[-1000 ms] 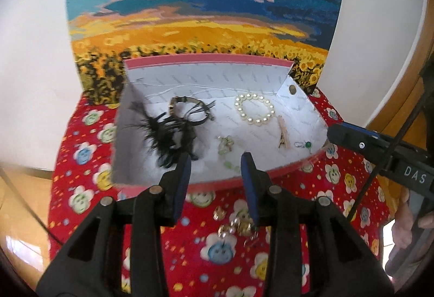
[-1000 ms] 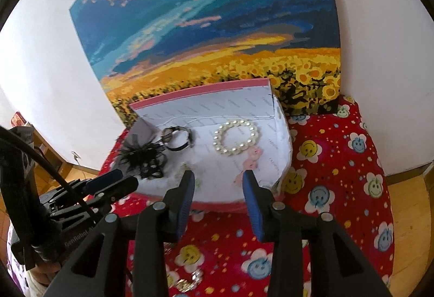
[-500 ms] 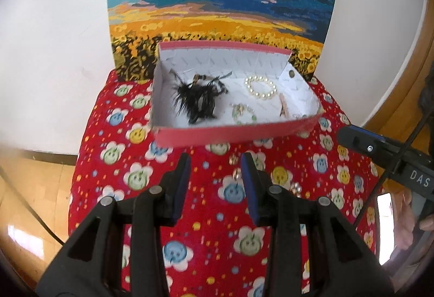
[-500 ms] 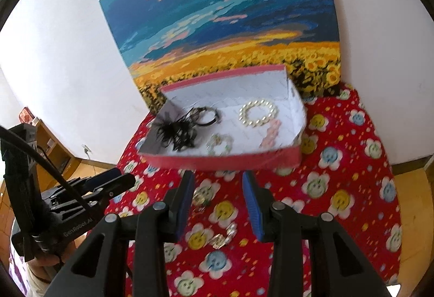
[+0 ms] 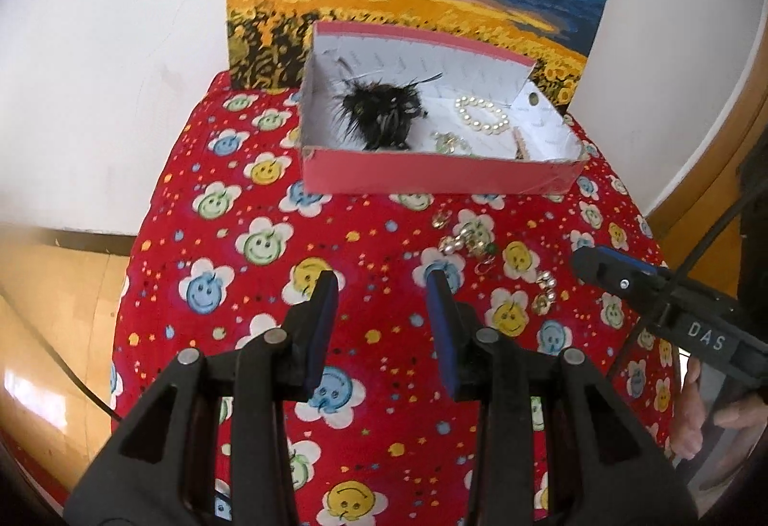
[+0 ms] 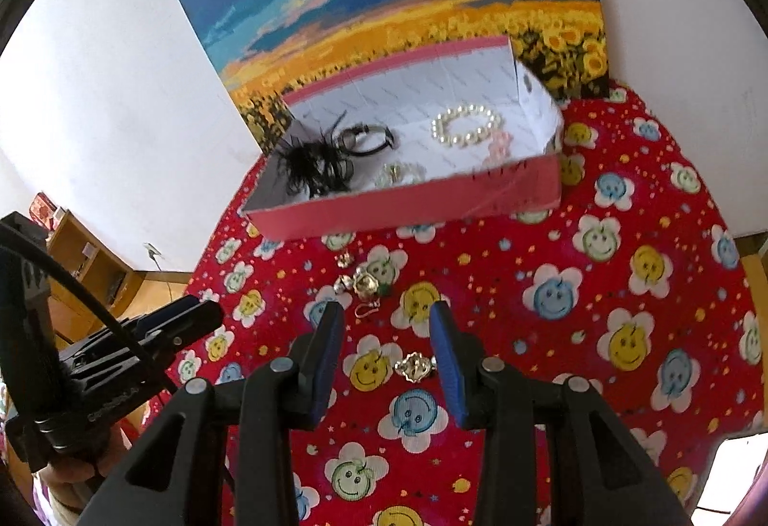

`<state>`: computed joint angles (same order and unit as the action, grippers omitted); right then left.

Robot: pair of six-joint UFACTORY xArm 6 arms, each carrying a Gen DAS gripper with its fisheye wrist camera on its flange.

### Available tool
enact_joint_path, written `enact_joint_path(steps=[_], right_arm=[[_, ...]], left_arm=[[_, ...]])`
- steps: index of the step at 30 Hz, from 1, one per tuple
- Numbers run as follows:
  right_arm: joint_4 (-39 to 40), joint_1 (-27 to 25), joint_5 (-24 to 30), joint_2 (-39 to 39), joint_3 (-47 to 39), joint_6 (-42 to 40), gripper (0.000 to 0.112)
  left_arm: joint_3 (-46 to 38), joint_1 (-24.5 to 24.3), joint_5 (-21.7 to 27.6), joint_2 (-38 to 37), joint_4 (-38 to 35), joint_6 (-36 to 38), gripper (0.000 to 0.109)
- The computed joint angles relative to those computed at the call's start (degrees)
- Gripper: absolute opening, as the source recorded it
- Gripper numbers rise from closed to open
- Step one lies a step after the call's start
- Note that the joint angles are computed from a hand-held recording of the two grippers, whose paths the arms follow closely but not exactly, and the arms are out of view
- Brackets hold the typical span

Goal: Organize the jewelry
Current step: 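Withdraw both grippers toward the gold earrings on the bedspread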

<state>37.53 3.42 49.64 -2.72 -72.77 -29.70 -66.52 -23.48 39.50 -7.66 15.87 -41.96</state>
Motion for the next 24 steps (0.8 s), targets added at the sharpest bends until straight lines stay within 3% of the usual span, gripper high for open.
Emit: enact_joint_path(steps=[12, 16, 24], right_arm=[[-10.2, 6.1, -7.1, 3.3, 1.3, 1.7, 0.040], [-11.1, 6.9, -6.4, 5.1, 0.2, 0.6, 0.040], [-14.1, 8.8, -9.8, 6.7, -0.4, 0.2, 0.042]], left_arm=[[3.1, 2.1, -0.9, -0.7, -0.3, -0.6, 0.030], [3.7, 2.9, -1.7, -0.7, -1.1, -0.3, 0.030], [4.3, 3.8, -3.3, 0.0, -3.0, 1.1, 0.030]])
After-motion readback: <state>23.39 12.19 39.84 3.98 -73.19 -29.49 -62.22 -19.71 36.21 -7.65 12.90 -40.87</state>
